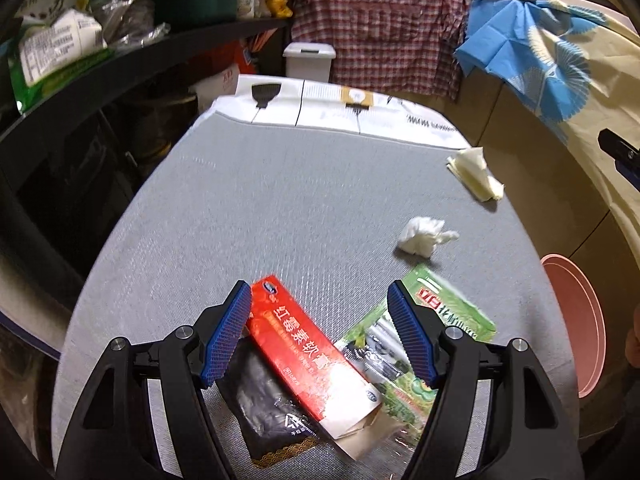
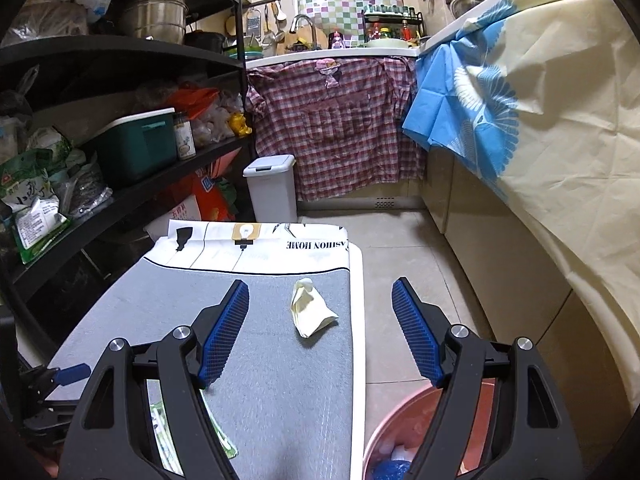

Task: Collect trash
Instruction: 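Move both open grippers back to the red box and paper napkin, then grasp the red ointment box with the left gripper while the right grasps the paper napkin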

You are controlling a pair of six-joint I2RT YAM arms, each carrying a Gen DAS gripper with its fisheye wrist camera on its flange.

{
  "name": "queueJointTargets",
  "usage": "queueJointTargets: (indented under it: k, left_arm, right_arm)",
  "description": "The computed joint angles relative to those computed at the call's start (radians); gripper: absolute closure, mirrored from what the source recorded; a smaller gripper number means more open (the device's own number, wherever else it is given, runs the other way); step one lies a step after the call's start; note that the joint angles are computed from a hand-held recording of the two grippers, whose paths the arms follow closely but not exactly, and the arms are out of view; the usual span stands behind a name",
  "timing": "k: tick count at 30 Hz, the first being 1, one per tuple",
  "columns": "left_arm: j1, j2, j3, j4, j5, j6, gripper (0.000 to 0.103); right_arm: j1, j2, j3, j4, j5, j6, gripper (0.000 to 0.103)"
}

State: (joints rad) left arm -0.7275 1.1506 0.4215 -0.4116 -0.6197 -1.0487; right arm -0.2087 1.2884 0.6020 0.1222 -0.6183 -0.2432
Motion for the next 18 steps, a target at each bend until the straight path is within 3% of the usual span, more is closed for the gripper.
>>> queueJointTargets:
  k: [4, 11, 18]
  left_arm:
    - [0.033, 0.045, -0.001, 0.021, 0.042, -0.016, 0.034]
    - [0.026, 0.105, 0.024, -0.024, 0.033, -0.071, 0.034]
    - [0.086, 0.115, -0.018, 0.048, 0.111, -0.058, 0.035]
  right_arm:
    - [0.047, 0.078, 0.018, 0.050, 0.040, 0.001, 0.030]
    - [0.139, 0.248, 0.084, 0.091, 0.111, -0.024, 0.030]
    - [0.230, 0.427, 0.177, 0.124, 0.206, -0.029, 0.035]
